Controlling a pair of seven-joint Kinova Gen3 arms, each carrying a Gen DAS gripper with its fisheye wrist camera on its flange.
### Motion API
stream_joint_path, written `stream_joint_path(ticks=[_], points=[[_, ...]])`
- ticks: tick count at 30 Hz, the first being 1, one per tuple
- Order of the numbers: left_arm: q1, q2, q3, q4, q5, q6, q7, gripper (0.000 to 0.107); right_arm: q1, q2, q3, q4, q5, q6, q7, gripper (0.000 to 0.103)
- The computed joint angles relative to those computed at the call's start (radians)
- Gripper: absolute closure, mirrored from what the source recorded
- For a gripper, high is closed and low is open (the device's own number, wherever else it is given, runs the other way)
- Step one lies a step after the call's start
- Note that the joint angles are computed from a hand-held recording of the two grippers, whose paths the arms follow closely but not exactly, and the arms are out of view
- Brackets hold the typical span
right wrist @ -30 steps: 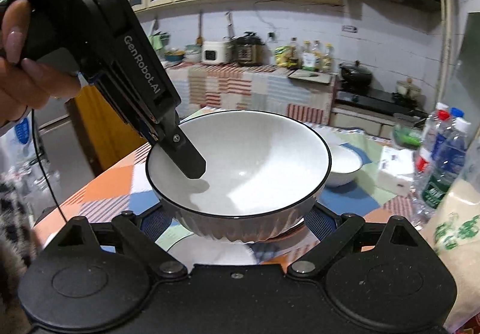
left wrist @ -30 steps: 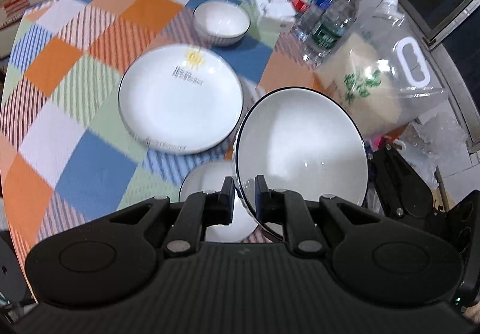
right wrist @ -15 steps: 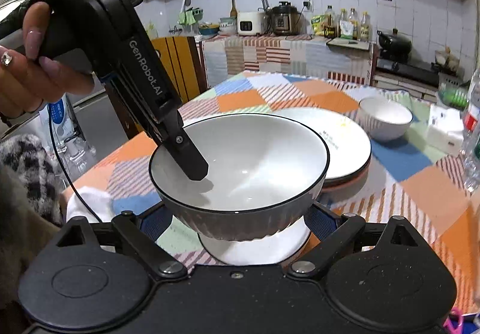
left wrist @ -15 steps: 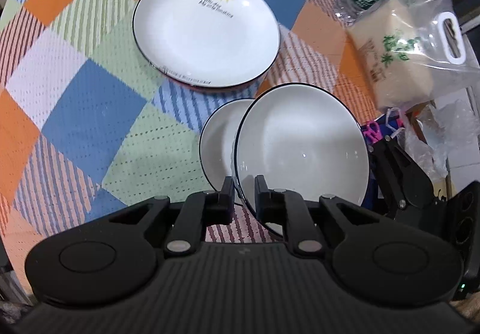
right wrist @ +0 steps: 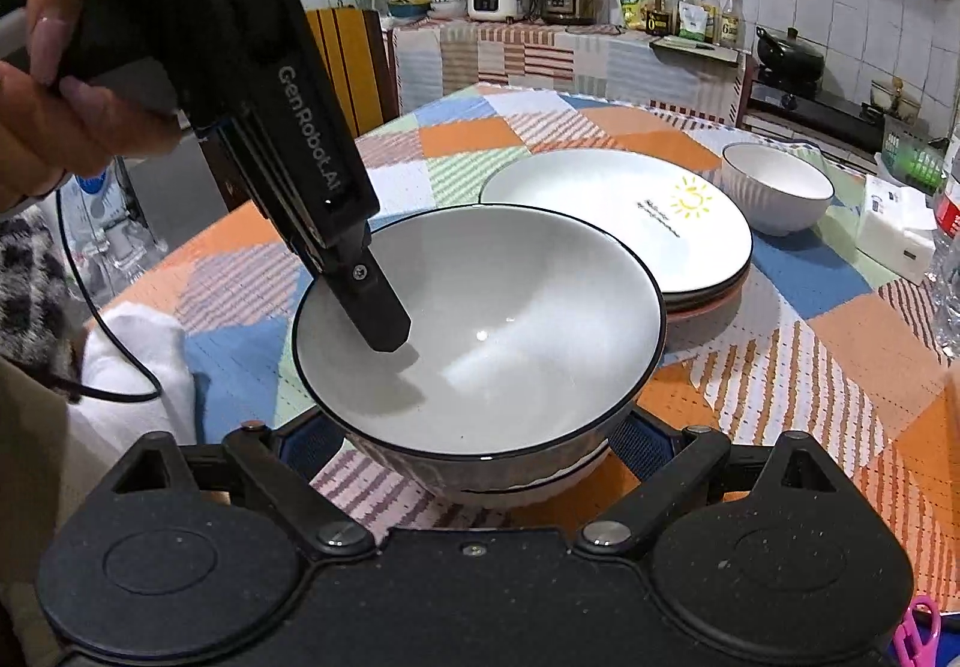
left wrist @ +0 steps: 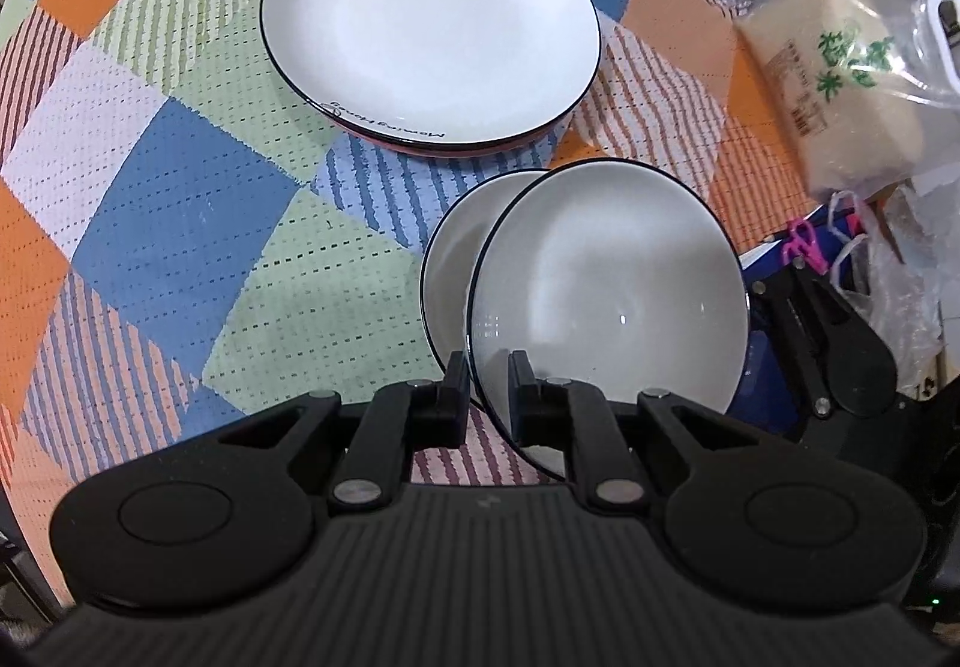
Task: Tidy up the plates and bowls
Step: 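Lift the second bowl with both grippers and carry it over the first bowl, then lower the second bowl into the first bowl and open both grippers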
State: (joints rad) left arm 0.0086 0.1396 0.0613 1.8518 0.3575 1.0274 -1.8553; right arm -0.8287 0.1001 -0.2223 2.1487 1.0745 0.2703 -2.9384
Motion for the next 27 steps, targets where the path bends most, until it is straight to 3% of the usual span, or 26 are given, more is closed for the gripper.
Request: stream_joint_path(ticks=[5, 9, 16, 23, 27], points=[[0.023, 0.008, 0.009, 0.006, -0.032, -0.029, 0.017, 0.096, -0.035, 0.016, -0.004, -0.015, 0.037, 0.073, -0.009, 0.006], [0.039, 0.004, 0.015, 0.009, -0.062, -0.046, 0.027, 0.096, -0.034, 0.027, -0.024, -0.032, 0.006, 0.112, 0.020, 0.006], [0.088, -0.009, 0.028, 0.006, -0.150, -0.064, 0.067, 0.096, -0.026, 0.032, -0.027, -0.066, -0.123, 0.135, 0.146, 0.006], [0.148, -0.015, 0.040, 0.012, -0.274, -0.086, 0.140, 0.094, -0.062, 0.040, -0.019, -0.071, -0.088, 0.169, 0.121, 0.006], [0.139, -0.008, 0.035, 0.022, -0.261, -0.109, 0.141, 0.091, -0.066, 0.043, -0.019, -0.072, -0.079, 0.172, 0.110, 0.005]])
